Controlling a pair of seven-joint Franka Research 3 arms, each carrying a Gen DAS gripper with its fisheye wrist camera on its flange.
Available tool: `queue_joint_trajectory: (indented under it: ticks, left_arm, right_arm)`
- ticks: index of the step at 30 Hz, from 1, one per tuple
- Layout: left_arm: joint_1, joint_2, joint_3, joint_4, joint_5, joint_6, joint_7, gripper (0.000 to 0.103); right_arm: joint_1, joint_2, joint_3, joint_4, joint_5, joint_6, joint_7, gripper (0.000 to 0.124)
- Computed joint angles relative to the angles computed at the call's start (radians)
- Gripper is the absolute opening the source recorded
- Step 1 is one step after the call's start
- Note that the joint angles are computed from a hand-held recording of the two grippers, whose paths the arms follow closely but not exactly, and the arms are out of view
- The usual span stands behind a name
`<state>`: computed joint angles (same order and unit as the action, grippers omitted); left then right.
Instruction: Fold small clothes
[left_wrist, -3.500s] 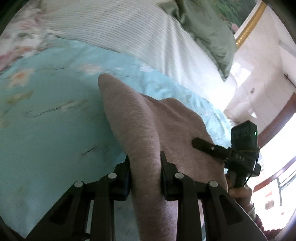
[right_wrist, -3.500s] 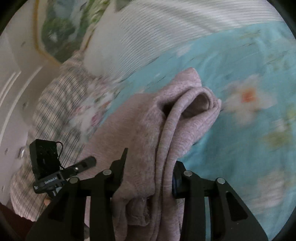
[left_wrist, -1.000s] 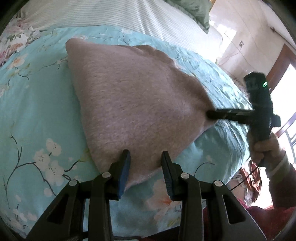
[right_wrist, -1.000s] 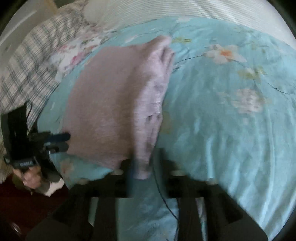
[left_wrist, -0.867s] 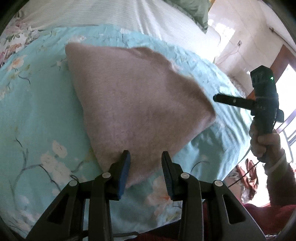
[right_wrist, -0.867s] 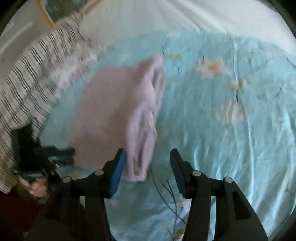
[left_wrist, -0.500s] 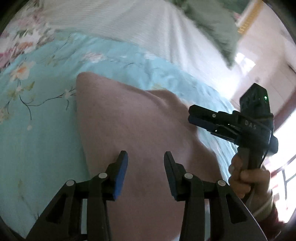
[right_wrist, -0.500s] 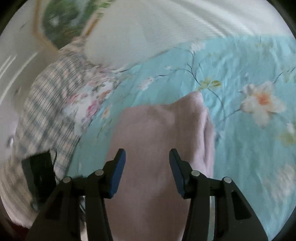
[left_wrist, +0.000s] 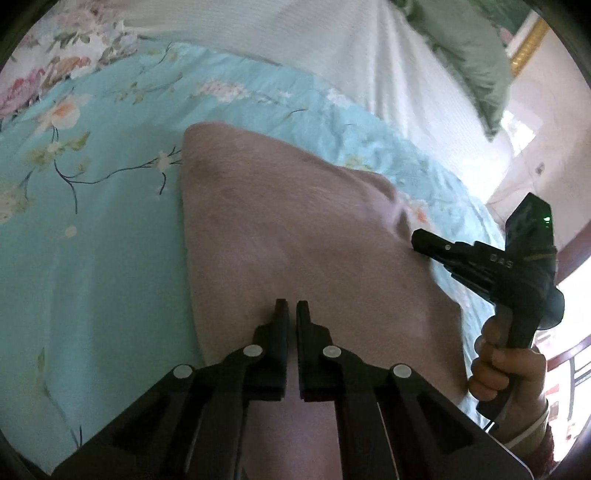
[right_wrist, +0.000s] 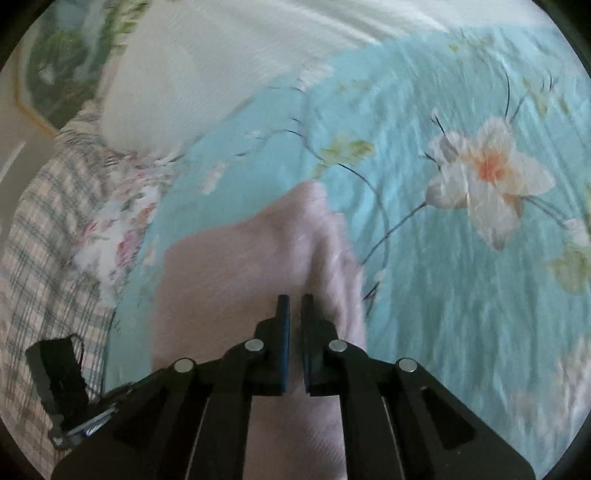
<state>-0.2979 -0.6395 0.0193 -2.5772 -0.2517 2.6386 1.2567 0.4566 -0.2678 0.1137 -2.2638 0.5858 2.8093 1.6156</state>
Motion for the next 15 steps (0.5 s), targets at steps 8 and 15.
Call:
queue_joint_trajectory:
  ticks: [8,15]
  left_arm:
    - [-0.066,-0.195,-0.043,-0.123,0.030,-0.051,0.002,0.012]
    - [-0.080,-0.246,-0.040,-0.166,0.046,-0.088,-0.053,0.015]
  right_arm:
    - [-0.015,-0.173,0.064,-0.164,-0.087,-0.042,0.061,0.007]
    - [0.006,-0.249,0.041,-0.276,-0.099,0.021,0.142,0.007]
